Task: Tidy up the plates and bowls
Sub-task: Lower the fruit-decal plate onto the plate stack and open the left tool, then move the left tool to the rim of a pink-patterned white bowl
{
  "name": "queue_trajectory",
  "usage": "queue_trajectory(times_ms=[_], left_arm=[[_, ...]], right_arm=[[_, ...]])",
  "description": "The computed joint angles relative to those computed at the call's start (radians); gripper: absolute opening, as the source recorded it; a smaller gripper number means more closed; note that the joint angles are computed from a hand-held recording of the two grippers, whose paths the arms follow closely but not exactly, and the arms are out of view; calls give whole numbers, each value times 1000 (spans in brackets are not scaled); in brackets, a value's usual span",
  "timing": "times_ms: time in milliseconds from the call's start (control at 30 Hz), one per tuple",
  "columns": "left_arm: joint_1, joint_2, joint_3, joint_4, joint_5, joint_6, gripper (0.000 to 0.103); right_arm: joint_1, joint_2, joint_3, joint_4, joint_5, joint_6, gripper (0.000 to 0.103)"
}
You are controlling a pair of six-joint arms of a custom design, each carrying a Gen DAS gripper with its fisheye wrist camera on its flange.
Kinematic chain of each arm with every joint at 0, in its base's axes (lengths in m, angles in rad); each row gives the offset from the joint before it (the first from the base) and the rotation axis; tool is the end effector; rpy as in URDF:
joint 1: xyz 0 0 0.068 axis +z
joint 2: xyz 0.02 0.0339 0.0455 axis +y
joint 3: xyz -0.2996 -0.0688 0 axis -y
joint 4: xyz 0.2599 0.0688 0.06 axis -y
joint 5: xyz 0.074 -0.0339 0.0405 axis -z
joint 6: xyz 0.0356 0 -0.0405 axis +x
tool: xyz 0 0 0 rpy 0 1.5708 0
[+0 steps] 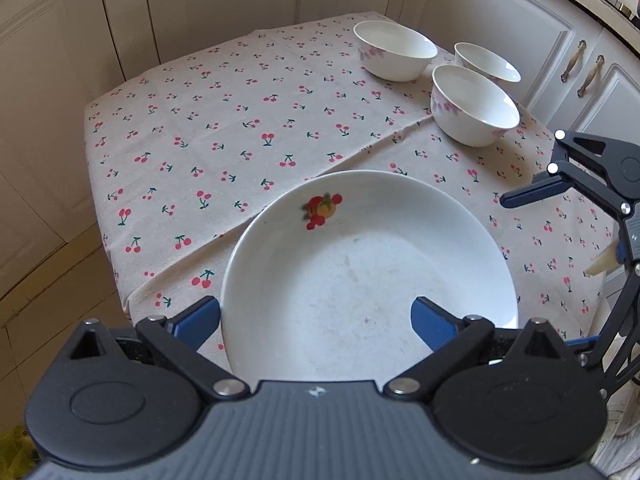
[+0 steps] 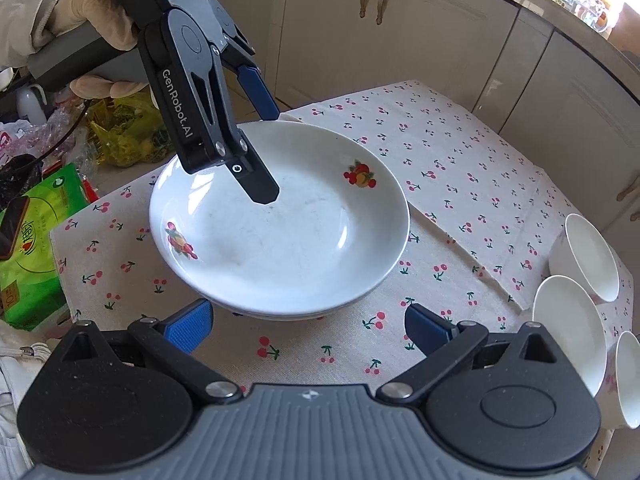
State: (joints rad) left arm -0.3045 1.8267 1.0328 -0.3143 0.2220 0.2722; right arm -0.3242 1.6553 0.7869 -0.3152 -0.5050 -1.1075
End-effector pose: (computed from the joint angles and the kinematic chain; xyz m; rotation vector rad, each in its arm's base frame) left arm 0.3500 -0.1182 0.1628 0.8255 2.5370 -0.3074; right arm 0.2886 -0.0788 0.1550 -1.0799 2.2810 0.1664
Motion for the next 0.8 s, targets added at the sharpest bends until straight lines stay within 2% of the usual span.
queue_trajectory(times_ms=[133, 333, 533, 800], left_arm=[[12, -20, -29, 26, 21, -17, 101], [-4, -94, -109, 115, 38, -65, 101], [-67, -164, -154, 192, 18, -106, 101], [-189, -152, -109, 225, -57, -150, 101]], right_arm=[[-39, -54, -96, 149, -25, 19, 103], [-118, -132, -192, 298, -62, 68, 103], [-187, -160, -261, 480, -66, 177, 103], [-304, -109, -267, 586, -124, 327, 103]])
